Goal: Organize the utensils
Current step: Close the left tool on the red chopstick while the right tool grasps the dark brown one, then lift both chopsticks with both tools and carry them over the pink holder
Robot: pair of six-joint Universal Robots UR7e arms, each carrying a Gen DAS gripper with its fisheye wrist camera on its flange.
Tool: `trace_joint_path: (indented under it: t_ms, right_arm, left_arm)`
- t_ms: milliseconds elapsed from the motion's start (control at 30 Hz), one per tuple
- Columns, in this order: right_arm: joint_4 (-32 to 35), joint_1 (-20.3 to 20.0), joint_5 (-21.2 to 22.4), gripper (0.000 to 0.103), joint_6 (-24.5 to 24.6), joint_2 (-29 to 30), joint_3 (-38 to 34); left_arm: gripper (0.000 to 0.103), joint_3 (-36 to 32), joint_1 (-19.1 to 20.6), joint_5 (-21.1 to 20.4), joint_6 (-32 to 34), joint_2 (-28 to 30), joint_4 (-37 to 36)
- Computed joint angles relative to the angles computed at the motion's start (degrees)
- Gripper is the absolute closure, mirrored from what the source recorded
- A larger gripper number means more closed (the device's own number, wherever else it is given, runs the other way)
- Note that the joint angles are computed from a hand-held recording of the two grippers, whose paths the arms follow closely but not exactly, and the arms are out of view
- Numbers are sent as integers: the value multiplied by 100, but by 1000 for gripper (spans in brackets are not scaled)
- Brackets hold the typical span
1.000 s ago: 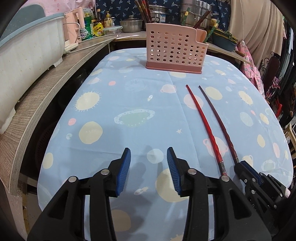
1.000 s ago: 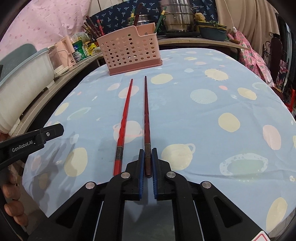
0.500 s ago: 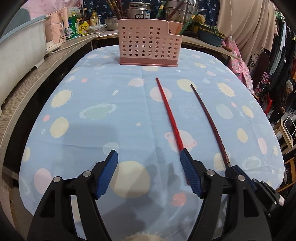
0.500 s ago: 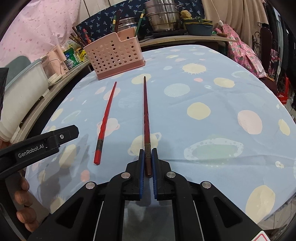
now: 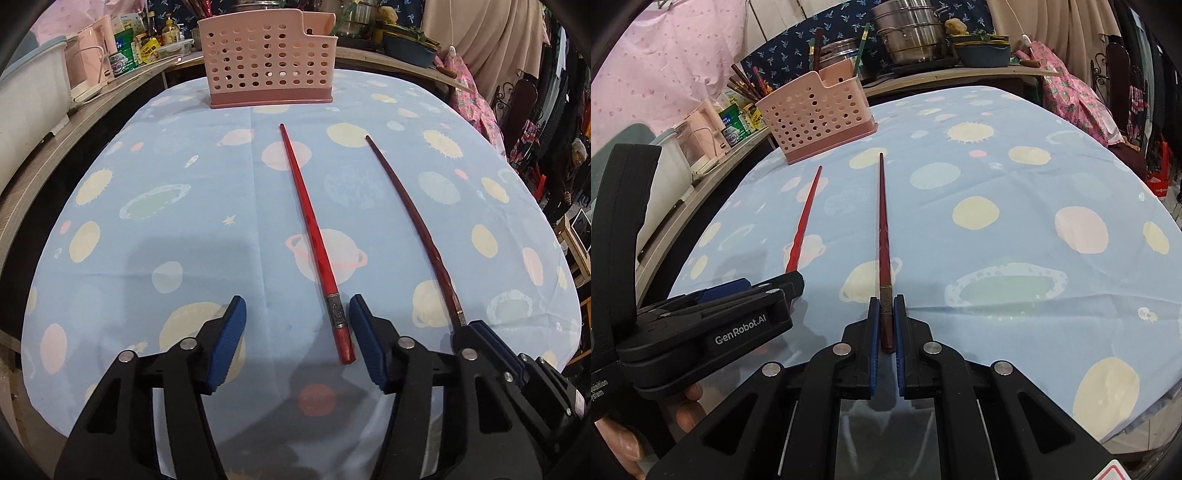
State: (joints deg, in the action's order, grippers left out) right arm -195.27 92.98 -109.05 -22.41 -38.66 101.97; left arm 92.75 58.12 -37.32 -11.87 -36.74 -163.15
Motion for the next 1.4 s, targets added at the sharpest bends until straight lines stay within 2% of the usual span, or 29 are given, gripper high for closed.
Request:
trace_joint_path:
  t_ms: [33, 100, 133, 167, 200, 333, 700, 1100, 1400]
  right_arm:
    - [-2, 2, -3, 96, -2, 1, 1]
    - [1, 1, -8, 96, -11, -4, 4]
    - [-8, 2, -8, 96, -10, -11, 14]
    - [-50, 4, 19, 96, 2, -32, 42]
    - [-127, 10, 51, 96, -6, -56, 85]
    - [-150, 33, -8, 96, -43, -59, 73]
    - [-194, 194, 24, 96, -111, -101, 93]
    - [-132, 521, 186, 96, -76, -179, -175]
    - [-51, 736, 439, 96, -106, -170, -648]
  left_arm:
    - [58, 22, -4, -15, 15, -16, -9]
    - [77, 78, -10, -51, 62, -56, -36]
    - [82, 99, -9, -69, 72, -79, -25]
    - [93, 114, -3, -98, 69, -104, 0]
    - [96, 128, 8, -152, 64, -135, 31]
    - [96, 196, 29, -280, 39, -223, 87]
    - [96, 420, -36, -239, -193, -535, 323]
    - [96, 735, -186, -52, 70, -1117, -235]
    - [96, 523, -213, 133, 624, -1259, -804]
